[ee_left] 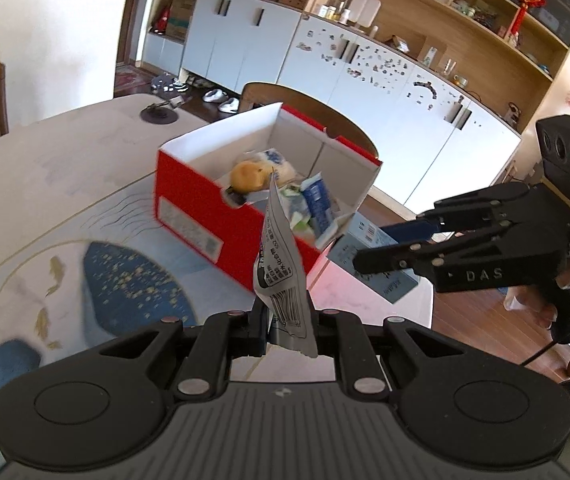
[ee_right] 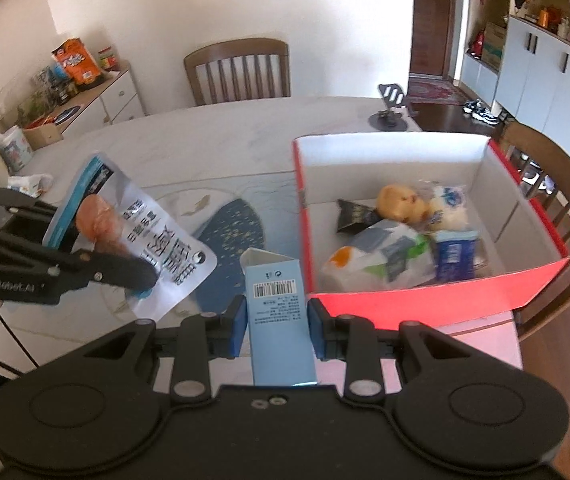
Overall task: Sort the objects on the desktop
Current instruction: 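Lift and carry the sausage packet and blue carton over the red shoebox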
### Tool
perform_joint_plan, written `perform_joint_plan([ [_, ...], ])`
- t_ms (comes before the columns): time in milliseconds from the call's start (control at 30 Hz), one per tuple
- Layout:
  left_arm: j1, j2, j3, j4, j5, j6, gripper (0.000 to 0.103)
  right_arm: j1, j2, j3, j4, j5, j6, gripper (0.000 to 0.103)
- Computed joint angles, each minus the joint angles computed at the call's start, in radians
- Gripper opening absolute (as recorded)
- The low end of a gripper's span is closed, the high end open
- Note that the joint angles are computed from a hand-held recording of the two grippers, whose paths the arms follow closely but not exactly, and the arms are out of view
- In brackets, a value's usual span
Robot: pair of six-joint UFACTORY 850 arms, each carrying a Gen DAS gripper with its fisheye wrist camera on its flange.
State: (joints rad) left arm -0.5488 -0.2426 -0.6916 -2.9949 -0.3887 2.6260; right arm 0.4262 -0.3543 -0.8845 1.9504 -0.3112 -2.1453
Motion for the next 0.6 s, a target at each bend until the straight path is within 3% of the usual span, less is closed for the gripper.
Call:
perform_joint_plan([
  [433, -0.032, -0.118, -0.190, -0.010, 0.053, 0.029, 0.013, -0.098, -0.049, -0.075, -0.041, -0.018, -0.001, 0.031],
  [600, -0.027, -0.175, -0.271, 0.046, 0.075, -0.037, 0.013, -0.129, -0.091, -0.124, -0.068, -0.021, 0.016, 0.031],
])
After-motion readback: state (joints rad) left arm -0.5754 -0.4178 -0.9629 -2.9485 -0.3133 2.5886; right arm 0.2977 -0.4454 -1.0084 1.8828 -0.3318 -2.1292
